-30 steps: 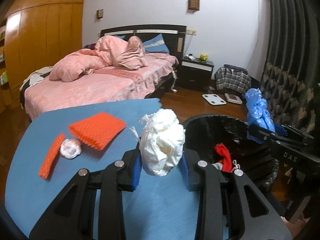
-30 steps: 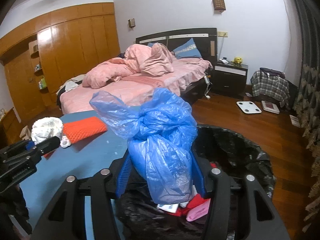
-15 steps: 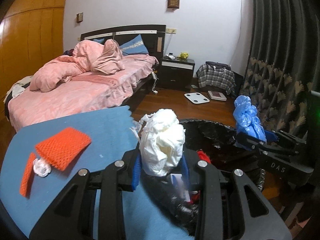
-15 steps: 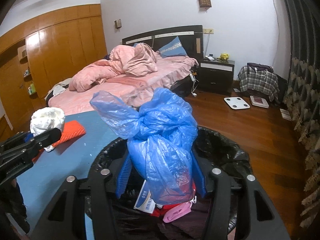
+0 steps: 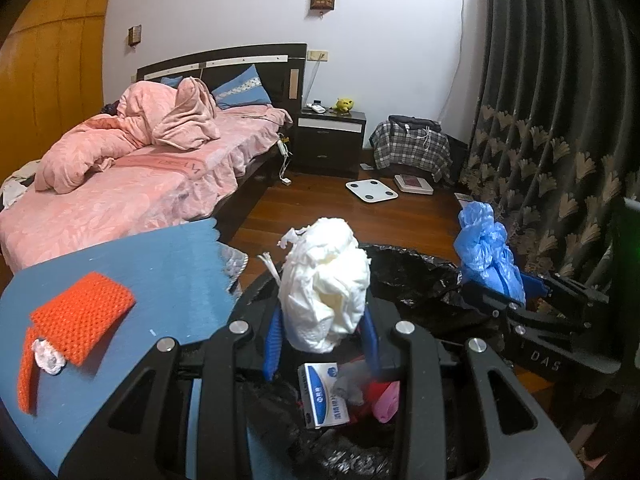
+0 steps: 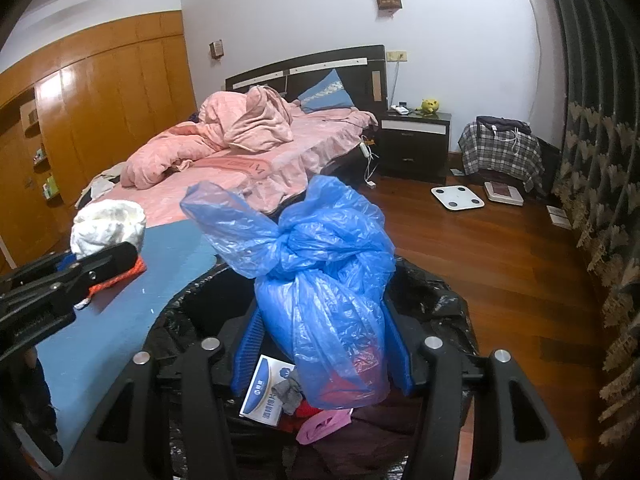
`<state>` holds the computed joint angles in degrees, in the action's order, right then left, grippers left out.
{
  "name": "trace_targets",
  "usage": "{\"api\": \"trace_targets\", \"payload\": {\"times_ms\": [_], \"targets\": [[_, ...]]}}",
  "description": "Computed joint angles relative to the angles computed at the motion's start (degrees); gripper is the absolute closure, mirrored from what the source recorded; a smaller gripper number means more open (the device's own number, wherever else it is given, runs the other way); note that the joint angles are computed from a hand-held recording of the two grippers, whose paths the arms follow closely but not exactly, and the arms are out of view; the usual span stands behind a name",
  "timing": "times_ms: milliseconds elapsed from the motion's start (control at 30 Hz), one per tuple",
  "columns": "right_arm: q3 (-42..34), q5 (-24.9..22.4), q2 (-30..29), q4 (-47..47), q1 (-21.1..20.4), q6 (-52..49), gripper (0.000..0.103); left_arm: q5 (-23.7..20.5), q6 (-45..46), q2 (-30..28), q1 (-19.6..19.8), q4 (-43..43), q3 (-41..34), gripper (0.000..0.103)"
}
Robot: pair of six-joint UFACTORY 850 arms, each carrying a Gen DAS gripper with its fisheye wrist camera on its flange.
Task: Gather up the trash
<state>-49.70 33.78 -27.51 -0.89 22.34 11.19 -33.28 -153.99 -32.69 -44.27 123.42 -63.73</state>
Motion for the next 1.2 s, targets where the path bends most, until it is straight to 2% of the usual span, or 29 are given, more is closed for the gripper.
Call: {"api": "trace_targets", "payload": {"times_ms": [233, 300, 367, 433, 567, 767, 1000, 1200], "targets": [[-0.41, -0.24, -0.73, 0.81, -0.59, -0.23, 0.048, 2.25, -0.35, -1.63, 0.74, 1.36, -2.55, 0.070], [-0.52, -0.47, -1.03, 1.70, -0.67, -0.98, 0.040, 3.45, -1.62, -2.05, 1.08, 3.01, -3.12, 0.060], [-0.73, -0.63, -1.31, 3.31, -0.74, -2.35, 0.022, 4.50, -3.92, -2.18, 1.48, 5.36, -3.26, 0.051], [-0.58, -0.61, -1.44, 4.60, -0.88, -3.51, 0.017, 4.86, -6.01, -2.15, 1.78, 7.27, -3.00, 0.042], [-0.08, -0.46, -1.36, 6.91, -1.03, -4.72, 0.007, 4.50, -6.27, -1.76, 1.93, 6.73, -2.41, 0.034], [0.81, -0.25, -0.49, 7.45, -0.92, -3.46, 0.006, -0.10, -1.51, 0.85, 1.53, 0.98, 0.97, 0.017], [0.99, 0.47, 0.56, 5.95, 1.56, -1.89, 0.006, -5.86, 1.55, 5.46, 1.20, -4.56, 7.72, 0.014], [-1.88, -0.36, -0.51, 4.35, 5.83, -1.35, 0.006, -10.67, 1.63, 10.27, 1.75, -9.62, 14.87, 0.014]]}}
